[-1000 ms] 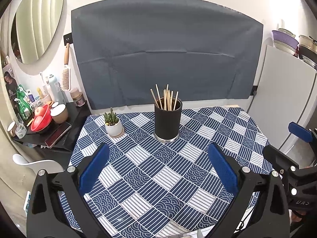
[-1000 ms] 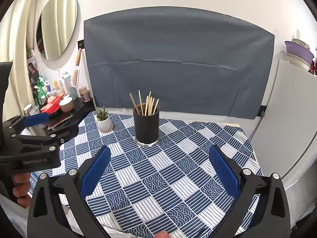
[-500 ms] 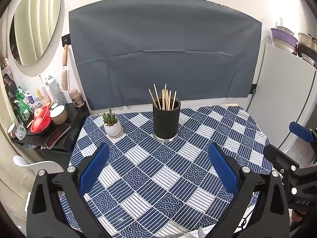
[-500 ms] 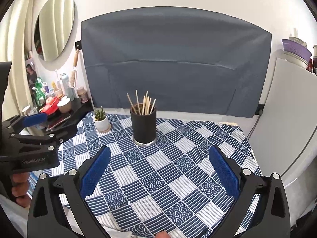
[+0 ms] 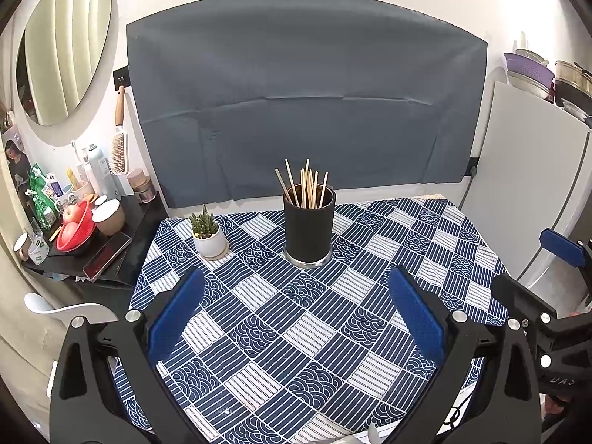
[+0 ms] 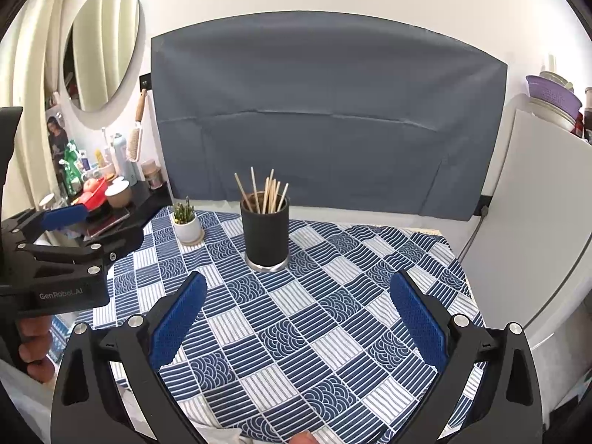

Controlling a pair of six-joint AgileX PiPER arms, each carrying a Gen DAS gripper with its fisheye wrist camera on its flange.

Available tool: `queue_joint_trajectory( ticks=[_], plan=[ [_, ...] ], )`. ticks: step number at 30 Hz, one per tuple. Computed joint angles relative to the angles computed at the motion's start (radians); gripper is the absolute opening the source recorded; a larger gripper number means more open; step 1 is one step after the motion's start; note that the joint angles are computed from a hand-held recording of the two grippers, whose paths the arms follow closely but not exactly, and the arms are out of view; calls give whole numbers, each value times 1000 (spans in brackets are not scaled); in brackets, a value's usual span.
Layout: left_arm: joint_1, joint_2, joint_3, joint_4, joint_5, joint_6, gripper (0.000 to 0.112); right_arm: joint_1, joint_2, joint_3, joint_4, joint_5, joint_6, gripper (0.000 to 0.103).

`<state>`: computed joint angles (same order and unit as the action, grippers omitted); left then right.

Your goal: Organize utensils

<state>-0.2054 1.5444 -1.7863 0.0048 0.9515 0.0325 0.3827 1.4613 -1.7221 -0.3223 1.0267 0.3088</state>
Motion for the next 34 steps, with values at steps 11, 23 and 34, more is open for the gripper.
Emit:
queue_joint_trajectory(
  ticks=[11, 23, 34],
  plan=[
    [8, 18, -13, -4, -1, -7, 97, -1, 6, 6, -19, -19, 39, 95],
    [26, 63, -62, -43, 12, 25, 97, -6, 44, -28, -5, -18, 38, 95],
    [64, 157, -164, -82, 78, 32, 97, -39, 109, -76, 54, -19, 16, 95]
  ],
)
